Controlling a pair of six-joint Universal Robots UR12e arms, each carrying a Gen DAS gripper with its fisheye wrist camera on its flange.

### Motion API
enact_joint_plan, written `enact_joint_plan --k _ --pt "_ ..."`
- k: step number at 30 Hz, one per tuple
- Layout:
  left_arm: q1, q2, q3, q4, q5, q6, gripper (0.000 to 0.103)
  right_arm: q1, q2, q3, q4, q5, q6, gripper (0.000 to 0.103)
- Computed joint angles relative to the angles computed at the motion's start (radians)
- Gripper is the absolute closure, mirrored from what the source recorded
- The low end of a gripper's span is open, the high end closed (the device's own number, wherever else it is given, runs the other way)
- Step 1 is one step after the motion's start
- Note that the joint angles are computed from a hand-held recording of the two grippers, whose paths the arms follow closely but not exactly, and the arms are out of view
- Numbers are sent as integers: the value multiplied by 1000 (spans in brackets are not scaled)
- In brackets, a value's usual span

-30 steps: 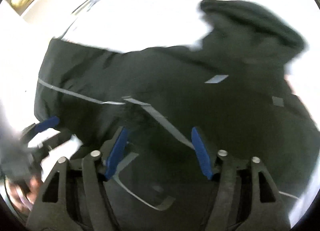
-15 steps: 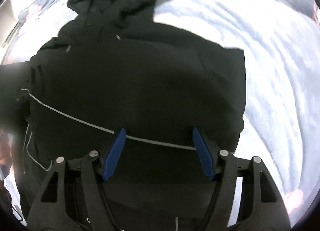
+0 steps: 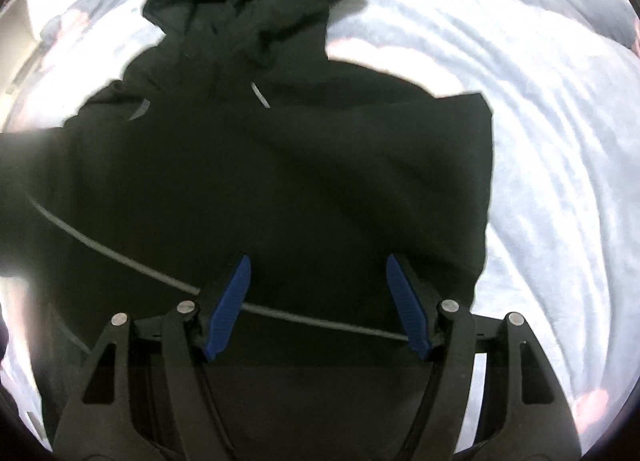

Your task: Fold large clothes

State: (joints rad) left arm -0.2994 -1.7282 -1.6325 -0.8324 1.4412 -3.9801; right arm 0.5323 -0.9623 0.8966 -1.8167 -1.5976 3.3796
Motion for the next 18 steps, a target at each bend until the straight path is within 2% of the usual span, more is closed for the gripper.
enact_joint_plan --k 1,4,7,9,10,12,15,18 --pt "-6 -6 2 -25 9 16 81 5 9 -7 19 -18 -3 33" --pt "-17 -10 -12 10 37 3 79 18 35 -25 47 -71 -17 26" --pt "-15 -3 -5 -9 32 -12 79 16 50 -41 57 -67 -14 22" --pt "-25 7 15 -39 69 -14 74 11 58 -71 93 -49 -12 24" --pt "-28 15 24 -56 96 1 73 7 60 -84 86 -36 -10 25" --pt "-46 23 48 -69 159 24 69 0 37 -58 12 -29 2 25" --pt "-77 27 77 -33 240 65 59 -10 29 -47 -78 -43 34 24" --pt "-87 2 111 15 236 114 50 -19 73 -110 -33 -52 63 26"
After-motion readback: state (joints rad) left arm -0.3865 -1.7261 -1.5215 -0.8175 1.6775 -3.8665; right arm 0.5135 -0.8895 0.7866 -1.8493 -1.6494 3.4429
